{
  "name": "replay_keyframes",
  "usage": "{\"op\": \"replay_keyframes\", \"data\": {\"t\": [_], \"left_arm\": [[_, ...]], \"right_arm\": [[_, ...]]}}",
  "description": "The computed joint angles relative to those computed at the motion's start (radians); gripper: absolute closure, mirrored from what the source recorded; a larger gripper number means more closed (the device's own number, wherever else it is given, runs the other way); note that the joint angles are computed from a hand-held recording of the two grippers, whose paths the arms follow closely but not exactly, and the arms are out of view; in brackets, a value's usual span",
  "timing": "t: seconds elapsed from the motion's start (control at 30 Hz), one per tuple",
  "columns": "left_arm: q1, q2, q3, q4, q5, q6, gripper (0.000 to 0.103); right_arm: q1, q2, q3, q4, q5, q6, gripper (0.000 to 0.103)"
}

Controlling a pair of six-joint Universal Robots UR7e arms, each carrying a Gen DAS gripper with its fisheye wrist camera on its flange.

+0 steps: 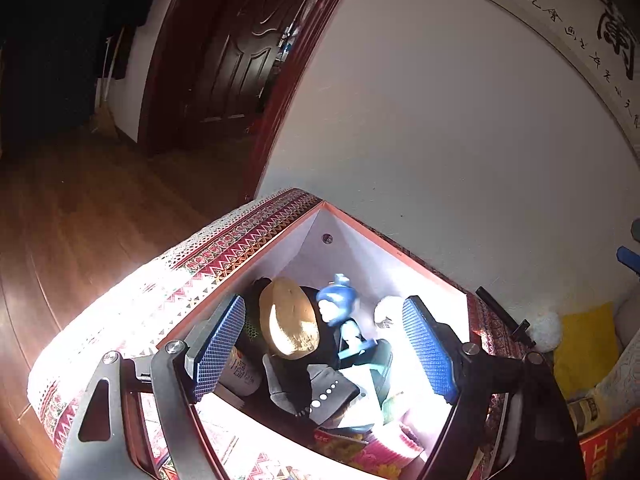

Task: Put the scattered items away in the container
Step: 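Lower the blue figurine into the box and open the right tool, then grasp the brown bead bracelet with right tool while left tool grasps the white jar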

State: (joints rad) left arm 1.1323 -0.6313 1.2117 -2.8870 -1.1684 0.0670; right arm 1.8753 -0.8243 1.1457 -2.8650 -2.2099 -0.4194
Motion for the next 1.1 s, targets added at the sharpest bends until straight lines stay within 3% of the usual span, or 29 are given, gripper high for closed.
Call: {"op": "replay_keyframes", "data": {"t": [0.13,0.2,0.27,0.3,0.33,0.37,0.43,0.5,0.6,0.67,0.73,0.8,0.83,0.9,0.97,1.03,1.1], "left_arm": [[-0.022,-0.004,0.03,-0.022,-0.012,0.039,0.022],[-0.04,-0.002,0.049,-0.036,-0.013,0.067,0.022],[-0.059,0.004,0.07,-0.052,-0.004,0.086,0.022],[-0.068,0.01,0.076,-0.053,0.0,0.09,0.022],[-0.077,0.017,0.08,-0.048,0.003,0.096,0.022],[-0.085,0.025,0.083,-0.044,0.008,0.103,0.022],[-0.102,0.043,0.088,-0.041,0.022,0.119,0.022],[-0.118,0.061,0.087,-0.042,0.034,0.133,0.022],[-0.137,0.083,0.085,-0.043,0.045,0.163,0.022],[-0.147,0.092,0.084,-0.045,0.054,0.19,0.022],[-0.155,0.096,0.087,-0.044,0.058,0.207,0.022],[-0.159,0.091,0.094,-0.026,0.027,0.199,0.022],[-0.161,0.082,0.104,-0.02,-0.001,0.196,0.022],[-0.171,0.063,0.136,-0.02,-0.044,0.2,0.022],[-0.187,0.055,0.163,-0.026,-0.071,0.221,0.022],[-0.215,0.073,0.175,-0.048,-0.06,0.246,0.017],[-0.245,0.12,0.164,-0.063,-0.05,0.266,0.011]], "right_arm": [[-0.08,-0.144,0.28,-0.291,0.033,0.023,0.002],[-0.152,-0.236,0.472,-0.485,0.1,0.099,0.002],[-0.241,-0.288,0.616,-0.585,0.142,0.218,0.002],[-0.287,-0.293,0.656,-0.573,0.142,0.285,0.005],[-0.331,-0.295,0.681,-0.522,0.15,0.334,0.016],[-0.367,-0.287,0.693,-0.46,0.173,0.352,0.031],[-0.411,-0.256,0.701,-0.449,0.21,0.326,0.043],[-0.435,-0.226,0.7,-0.505,0.27,0.282,0.043],[-0.432,-0.164,0.628,-0.5,0.185,0.223,0.043],[-0.46,-0.148,0.605,-0.402,0.213,0.26,0.042],[-0.485,-0.103,0.598,-0.428,0.166,0.18,0.043],[-0.479,-0.075,0.58,-0.486,0.135,0.121,0.057],[-0.501,-0.096,0.593,-0.481,0.183,0.154,0.08],[-0.559,-0.185,0.657,-0.44,0.376,0.332,0.08],[-0.618,-0.263,0.745,-0.512,0.559,0.442,0.081],[-0.663,-0.342,0.826,-0.605,0.723,0.513,0.081],[-0.688,-0.419,0.892,-0.703,0.834,0.538,0.081]]}}
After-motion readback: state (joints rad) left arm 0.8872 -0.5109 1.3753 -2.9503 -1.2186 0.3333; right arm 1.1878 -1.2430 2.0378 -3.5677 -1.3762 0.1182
